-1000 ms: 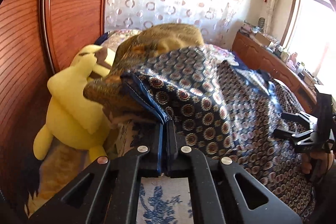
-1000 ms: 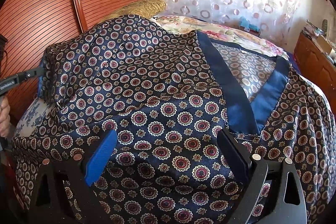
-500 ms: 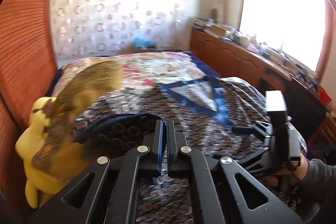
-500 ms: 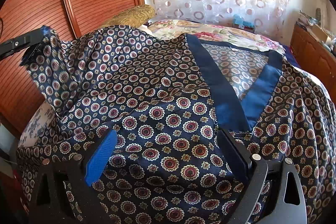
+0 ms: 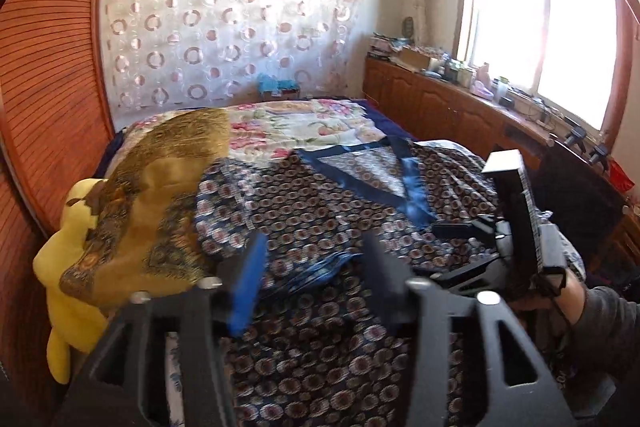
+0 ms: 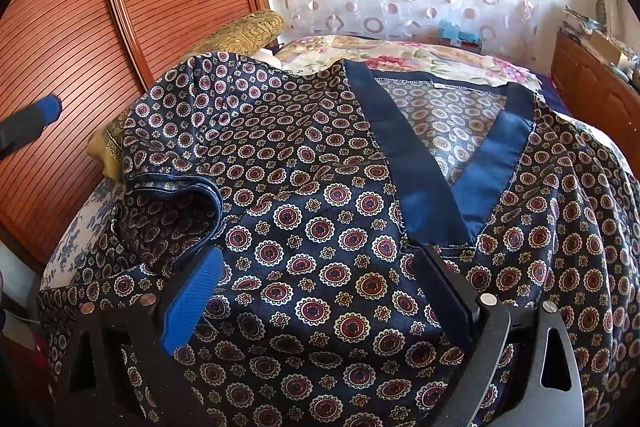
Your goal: Fold small clothes
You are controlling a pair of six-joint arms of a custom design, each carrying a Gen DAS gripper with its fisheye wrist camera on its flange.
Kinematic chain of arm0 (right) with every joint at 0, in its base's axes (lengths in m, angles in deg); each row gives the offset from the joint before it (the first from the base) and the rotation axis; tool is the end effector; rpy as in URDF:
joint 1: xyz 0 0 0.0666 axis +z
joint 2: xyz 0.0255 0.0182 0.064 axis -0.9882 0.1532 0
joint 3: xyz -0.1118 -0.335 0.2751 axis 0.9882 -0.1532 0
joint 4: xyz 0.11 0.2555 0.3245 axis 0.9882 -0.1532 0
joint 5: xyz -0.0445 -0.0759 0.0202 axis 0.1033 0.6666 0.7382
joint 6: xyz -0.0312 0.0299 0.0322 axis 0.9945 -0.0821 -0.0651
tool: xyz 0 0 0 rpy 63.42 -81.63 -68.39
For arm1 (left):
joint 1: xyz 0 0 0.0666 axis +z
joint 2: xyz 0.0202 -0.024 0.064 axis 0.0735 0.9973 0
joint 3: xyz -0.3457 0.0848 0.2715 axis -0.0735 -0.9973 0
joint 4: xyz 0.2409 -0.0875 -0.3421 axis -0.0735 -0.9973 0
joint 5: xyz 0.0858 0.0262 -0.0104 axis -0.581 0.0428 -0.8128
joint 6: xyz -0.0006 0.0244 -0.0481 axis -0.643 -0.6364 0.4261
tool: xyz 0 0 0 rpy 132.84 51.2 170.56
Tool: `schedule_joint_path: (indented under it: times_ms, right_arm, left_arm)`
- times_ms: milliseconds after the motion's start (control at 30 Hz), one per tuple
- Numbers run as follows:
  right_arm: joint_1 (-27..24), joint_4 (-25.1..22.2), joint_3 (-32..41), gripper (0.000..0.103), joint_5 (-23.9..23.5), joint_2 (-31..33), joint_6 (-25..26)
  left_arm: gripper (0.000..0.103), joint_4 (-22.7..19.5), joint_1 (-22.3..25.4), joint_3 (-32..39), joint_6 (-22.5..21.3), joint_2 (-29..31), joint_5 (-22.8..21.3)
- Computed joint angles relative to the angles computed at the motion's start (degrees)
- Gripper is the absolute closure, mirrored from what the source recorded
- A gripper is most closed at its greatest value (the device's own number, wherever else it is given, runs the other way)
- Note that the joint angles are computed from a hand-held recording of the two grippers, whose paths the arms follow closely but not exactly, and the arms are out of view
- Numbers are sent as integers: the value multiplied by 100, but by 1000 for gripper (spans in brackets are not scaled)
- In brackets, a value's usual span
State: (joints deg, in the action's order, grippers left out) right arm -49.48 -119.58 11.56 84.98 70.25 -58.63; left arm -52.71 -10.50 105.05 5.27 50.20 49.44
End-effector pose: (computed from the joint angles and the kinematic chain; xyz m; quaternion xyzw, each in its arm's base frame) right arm 0.5647 0.3480 0.4182 -0.1783 0.8912 0.1408 0.3927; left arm 0.5006 -0.1360 0.5182 0.1330 0.8697 -0.1128 0.4617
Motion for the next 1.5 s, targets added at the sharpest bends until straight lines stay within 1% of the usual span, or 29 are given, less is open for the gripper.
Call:
schedule_joint_path:
  times_ms: [33,67,133,300,400,467,600,700,767,867,900,933,967,1000,1033,1067,1100,1133,1167,1233,1267,1300,1333,1367,1467,1500]
  right_arm:
    - [-9,15,-4,7,-16,0,-1]
    - [-15,31,-8,7,-37,-2,1]
    - [-15,101,-57,7,-103,-38,25]
    - [45,336,-199,7,-256,-185,390]
    - [131,322,-75,7,-381,-196,655]
    - [238,226,129,7,-349,-118,924]
    - [424,-8,578,7,-288,153,1380]
    - [536,-384,1089,7,-198,530,1773]
    - [590,-636,1438,8,-49,802,2002]
    - [615,-1017,1964,15,75,1181,2246]
    - [637,-1141,2133,19,123,1294,2300]
    - [658,-1318,2366,28,162,1444,2371]
    - [669,-1451,2547,33,187,1556,2422]
    - [671,-1529,2688,42,223,1640,2444]
    - [662,-1560,2797,53,221,1697,2438]
    - [645,-1572,2895,62,171,1745,2423]
    - [614,-1528,2931,75,68,1749,2371]
    - [573,-1423,2906,84,-34,1718,2264]
    - [505,-1229,2807,87,-159,1641,2050]
    - [387,-854,2499,88,-195,1422,1562]
    - [321,-748,2444,88,-156,1389,1314]
    - [214,-678,2431,87,-105,1376,946]
    - [141,-667,2401,79,-130,1358,767]
    - [54,-769,2502,75,-120,1422,654]
    - [-88,-1134,2760,73,-36,1577,638]
    - [-124,-1216,2803,68,-16,1603,651]
  left_arm:
    - [29,20,35,-53,48,-28,-35]
    - [26,70,71,-125,114,-64,-45]
    - [22,203,158,-283,222,-152,-76]
    - [22,384,304,-592,480,-379,-368]
    - [22,541,371,-760,608,-521,-527]
    - [22,589,428,-823,675,-581,-464]
    - [22,647,496,-910,669,-693,-520]
    - [22,655,551,-926,666,-725,-552]
    - [22,672,572,-961,656,-755,-580]
    - [22,697,613,-1016,633,-777,-583]
    - [22,700,620,-1030,633,-781,-589]
    - [22,708,629,-1042,643,-777,-592]
    - [22,717,635,-1052,654,-769,-595]
    - [22,734,635,-1074,660,-772,-591]
    - [22,741,639,-1087,662,-773,-583]
    - [22,738,638,-1088,669,-759,-585]
    - [22,721,625,-1098,681,-762,-596]
    - [22,713,622,-1101,682,-750,-590]
    - [22,704,611,-1099,678,-735,-597]
    - [22,720,602,-1115,676,-725,-581]
    - [22,717,588,-1112,681,-711,-577]
    - [22,716,574,-1117,686,-709,-586]
    - [22,713,562,-1111,691,-691,-583]
    - [22,709,535,-1097,695,-658,-569]
    - [22,680,476,-1050,640,-585,-558]
    - [22,656,443,-1022,619,-541,-558]
